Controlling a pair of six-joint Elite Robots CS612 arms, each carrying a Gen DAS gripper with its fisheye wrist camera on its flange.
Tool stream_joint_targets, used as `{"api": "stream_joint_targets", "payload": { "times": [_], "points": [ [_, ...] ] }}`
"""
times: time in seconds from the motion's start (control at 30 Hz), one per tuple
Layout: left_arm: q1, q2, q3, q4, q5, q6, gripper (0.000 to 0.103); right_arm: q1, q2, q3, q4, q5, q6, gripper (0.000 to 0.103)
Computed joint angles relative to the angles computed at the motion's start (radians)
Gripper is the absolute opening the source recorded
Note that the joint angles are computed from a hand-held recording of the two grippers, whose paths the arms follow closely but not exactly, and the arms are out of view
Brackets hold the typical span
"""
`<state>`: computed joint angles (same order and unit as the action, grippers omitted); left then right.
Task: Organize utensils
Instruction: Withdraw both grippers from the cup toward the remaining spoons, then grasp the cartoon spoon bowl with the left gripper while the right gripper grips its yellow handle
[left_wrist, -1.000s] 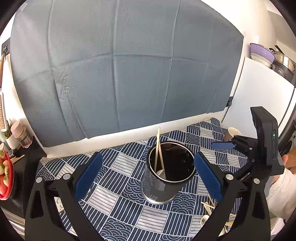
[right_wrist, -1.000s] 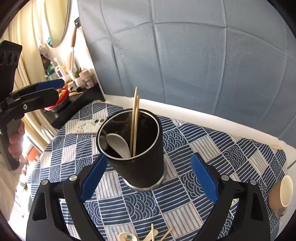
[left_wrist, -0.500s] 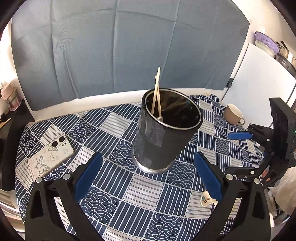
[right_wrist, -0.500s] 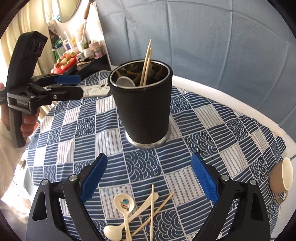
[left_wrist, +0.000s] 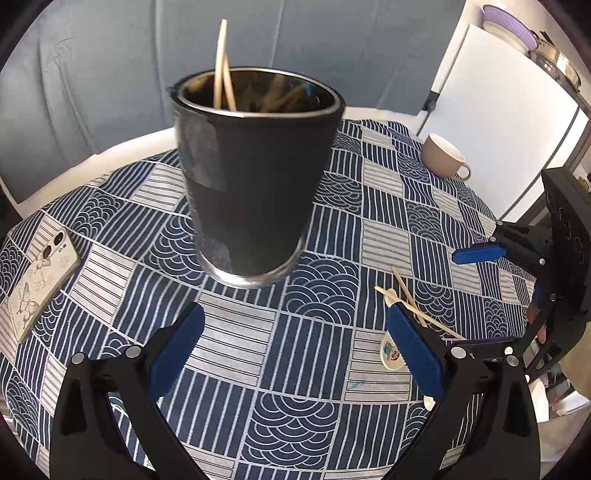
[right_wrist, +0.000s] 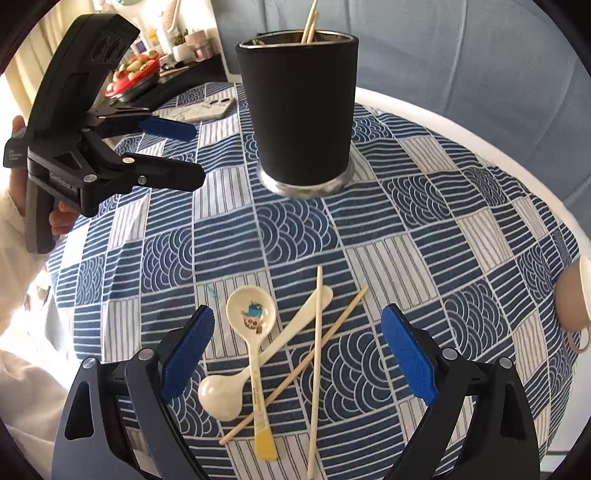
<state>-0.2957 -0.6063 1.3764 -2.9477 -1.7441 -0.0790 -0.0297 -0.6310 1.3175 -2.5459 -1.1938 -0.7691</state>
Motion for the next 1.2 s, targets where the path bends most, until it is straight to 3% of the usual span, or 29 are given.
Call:
{"api": "stream_joint_targets", "payload": {
  "times": [0.47, 0.57, 0.7, 0.77, 0.87, 1.0, 1.1, 1.13, 1.17, 1.2],
  "points": [
    [-0.029, 0.033, -0.034, 0.135, -0.088, 0.062, 0.097, -0.007, 0.0, 0.028, 0.036, -0.051, 0.005, 0.087],
    [-0.031, 0.041, -0.044, 0.161, -0.126, 0.067, 0.092, -0.008, -0.002, 0.039, 0.034, -0.064, 0.003, 0.087],
    [-0.032, 0.05, -0.065, 0.229, -0.179, 0.088, 0.068, -0.011, -0.003, 0.043, 0.041, -0.077, 0.007, 0.087],
    [-0.038, 0.052, -0.071, 0.259, -0.185, 0.112, 0.062, -0.013, -0.003, 0.046, 0.04, -0.077, 0.006, 0.087],
    [-0.044, 0.052, -0.072, 0.282, -0.194, 0.155, 0.045, -0.014, -0.002, 0.047, 0.038, -0.082, 0.018, 0.087],
    [-0.044, 0.059, -0.092, 0.336, -0.214, 0.165, 0.007, -0.013, -0.001, 0.049, 0.048, -0.077, 0.008, 0.087],
    [-0.045, 0.064, -0.1, 0.342, -0.218, 0.172, 0.007, -0.011, 0.0, 0.051, 0.055, -0.069, -0.003, 0.086],
    [-0.045, 0.063, -0.1, 0.341, -0.216, 0.169, 0.007, -0.01, 0.001, 0.048, 0.065, -0.07, -0.004, 0.082],
    [-0.044, 0.063, -0.099, 0.339, -0.222, 0.165, 0.007, -0.009, 0.002, 0.047, 0.066, -0.075, -0.003, 0.071],
    [-0.043, 0.062, -0.098, 0.334, -0.231, 0.163, 0.006, -0.009, 0.001, 0.048, 0.07, -0.067, -0.005, 0.069]
  ]
}}
